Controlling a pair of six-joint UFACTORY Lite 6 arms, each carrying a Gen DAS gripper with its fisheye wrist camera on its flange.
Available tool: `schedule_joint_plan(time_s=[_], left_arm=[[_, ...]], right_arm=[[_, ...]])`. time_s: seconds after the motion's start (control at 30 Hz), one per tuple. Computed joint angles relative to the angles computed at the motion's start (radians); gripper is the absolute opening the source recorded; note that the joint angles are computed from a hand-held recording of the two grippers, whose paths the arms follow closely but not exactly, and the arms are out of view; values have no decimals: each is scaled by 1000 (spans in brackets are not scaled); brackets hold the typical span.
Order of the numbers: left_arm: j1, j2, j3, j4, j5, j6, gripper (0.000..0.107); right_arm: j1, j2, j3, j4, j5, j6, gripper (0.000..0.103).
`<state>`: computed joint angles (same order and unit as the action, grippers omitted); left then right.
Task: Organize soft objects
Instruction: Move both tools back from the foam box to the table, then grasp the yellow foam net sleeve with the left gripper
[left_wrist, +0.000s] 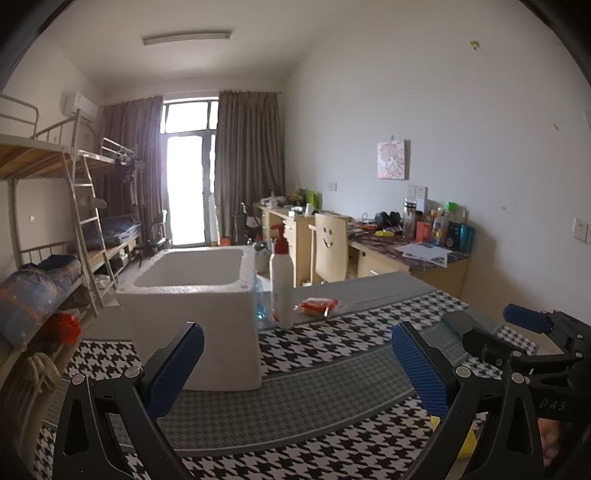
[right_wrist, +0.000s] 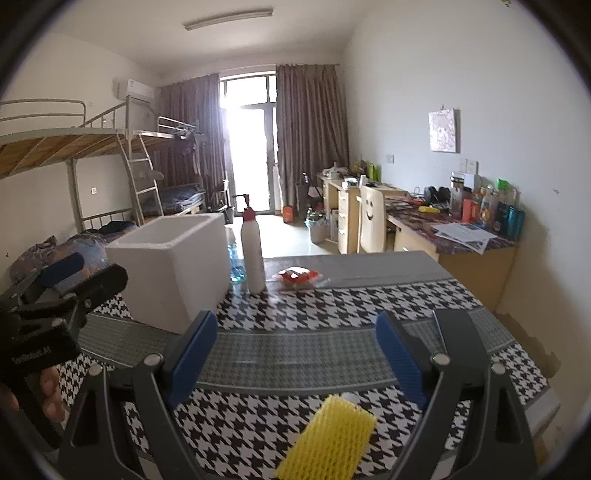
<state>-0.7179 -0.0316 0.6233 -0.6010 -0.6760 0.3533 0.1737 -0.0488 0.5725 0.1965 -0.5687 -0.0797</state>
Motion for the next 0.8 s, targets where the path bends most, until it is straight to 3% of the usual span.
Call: schedule_joint_plan(time_s=[0.4,0.8], left_arm=[[-47,47,-8,24,19,-31,102],[-64,211,77,85,89,-94,102]], right_arm=[[-35,-67,-129,-6,-46,29,91],[-109,37,-168,-80,-113,93,91]])
